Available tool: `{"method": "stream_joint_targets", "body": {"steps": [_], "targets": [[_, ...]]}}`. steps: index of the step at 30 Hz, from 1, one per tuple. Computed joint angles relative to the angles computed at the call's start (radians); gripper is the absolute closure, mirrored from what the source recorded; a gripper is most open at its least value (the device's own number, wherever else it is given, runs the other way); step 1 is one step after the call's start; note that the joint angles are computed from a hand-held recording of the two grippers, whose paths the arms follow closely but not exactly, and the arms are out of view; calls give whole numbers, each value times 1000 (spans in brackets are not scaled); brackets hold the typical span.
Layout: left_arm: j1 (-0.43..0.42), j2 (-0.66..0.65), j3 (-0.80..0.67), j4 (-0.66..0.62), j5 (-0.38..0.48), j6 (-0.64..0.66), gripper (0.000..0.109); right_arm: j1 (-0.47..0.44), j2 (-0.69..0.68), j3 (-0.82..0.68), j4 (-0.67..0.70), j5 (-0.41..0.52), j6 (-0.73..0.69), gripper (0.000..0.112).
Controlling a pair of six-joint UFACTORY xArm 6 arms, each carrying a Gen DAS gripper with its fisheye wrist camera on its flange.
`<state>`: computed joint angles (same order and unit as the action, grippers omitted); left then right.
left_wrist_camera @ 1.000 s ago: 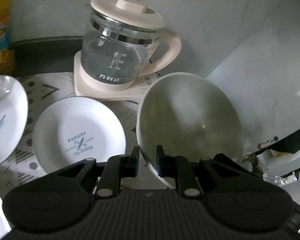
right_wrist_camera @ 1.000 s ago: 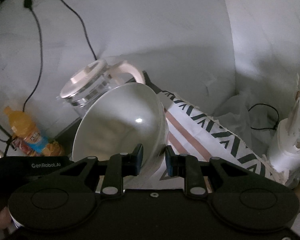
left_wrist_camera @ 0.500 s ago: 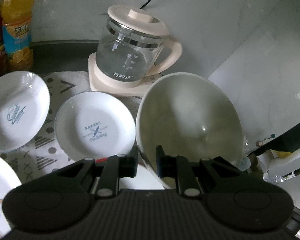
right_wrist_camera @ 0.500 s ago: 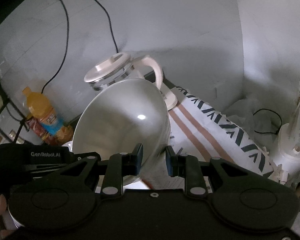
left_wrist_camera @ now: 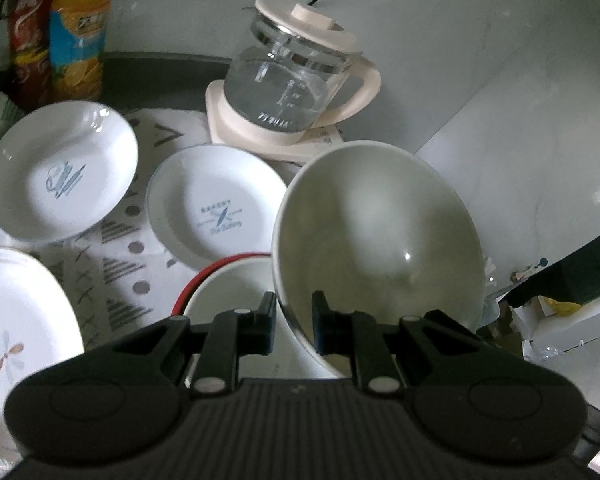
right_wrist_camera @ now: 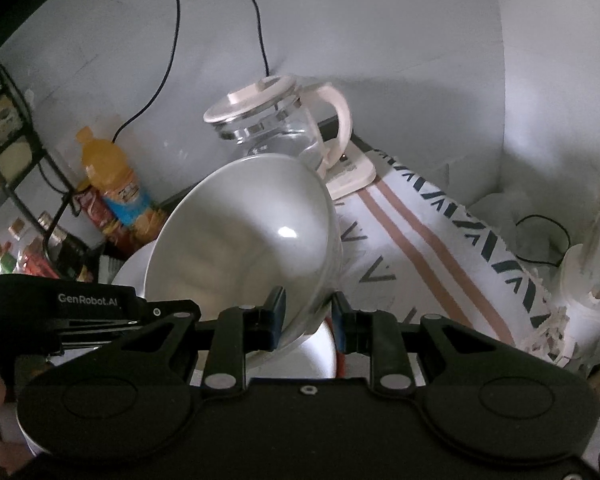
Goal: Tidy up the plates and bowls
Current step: 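Carry the small white bowl and lower it into the stacked bowls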
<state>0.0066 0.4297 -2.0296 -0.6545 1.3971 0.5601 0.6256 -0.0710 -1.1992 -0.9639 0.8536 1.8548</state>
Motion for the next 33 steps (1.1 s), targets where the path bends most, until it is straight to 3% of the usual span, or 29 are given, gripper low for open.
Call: {"method": "stream_joint_targets", "body": {"steps": [12,33], "targets": [[33,-66,129,47,-2,19,93,25,29,3,60,-18,-43,88],[34,-13,89,113,25,-62,90,-18,107,-34,226,-79,-169,88]]}}
